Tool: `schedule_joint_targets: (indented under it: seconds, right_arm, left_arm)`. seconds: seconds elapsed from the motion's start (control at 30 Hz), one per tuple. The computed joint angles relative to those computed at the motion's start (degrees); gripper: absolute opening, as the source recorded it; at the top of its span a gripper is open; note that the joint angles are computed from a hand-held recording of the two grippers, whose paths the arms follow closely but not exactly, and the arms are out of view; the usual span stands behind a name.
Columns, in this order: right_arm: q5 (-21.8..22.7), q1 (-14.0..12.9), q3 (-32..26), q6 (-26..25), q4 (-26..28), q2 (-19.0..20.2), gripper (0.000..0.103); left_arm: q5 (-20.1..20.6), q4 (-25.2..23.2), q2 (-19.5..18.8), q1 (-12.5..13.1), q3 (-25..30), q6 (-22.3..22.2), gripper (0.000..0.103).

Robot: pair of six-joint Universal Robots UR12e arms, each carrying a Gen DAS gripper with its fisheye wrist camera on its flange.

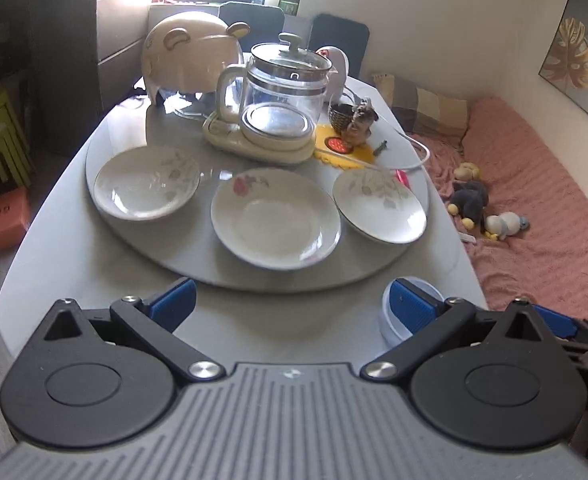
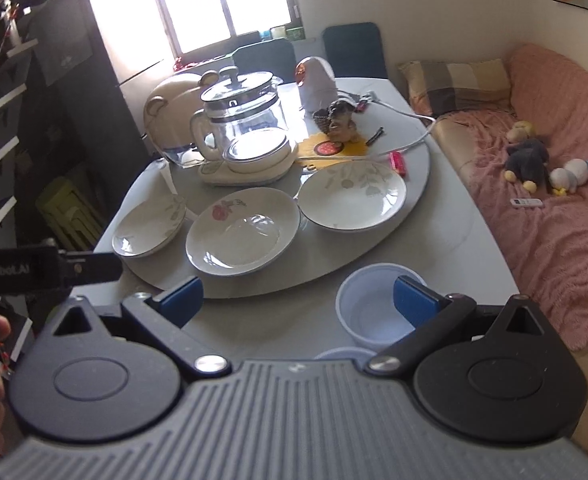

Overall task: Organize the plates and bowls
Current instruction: 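Lower the right tool to the rim of a white floral bowl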

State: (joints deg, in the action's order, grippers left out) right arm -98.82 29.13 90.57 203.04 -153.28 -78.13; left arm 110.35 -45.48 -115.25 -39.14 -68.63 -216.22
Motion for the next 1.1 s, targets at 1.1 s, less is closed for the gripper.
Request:
schedule_joint_targets:
  seconds: [1.1]
  right_arm:
    - [10.57, -10.57, -18.0, 2.79, -1.96, 17.95, 0.103]
  left_arm:
    - [-3.65, -4.68, -19.6, 7.85, 24.2, 6.09, 0.103]
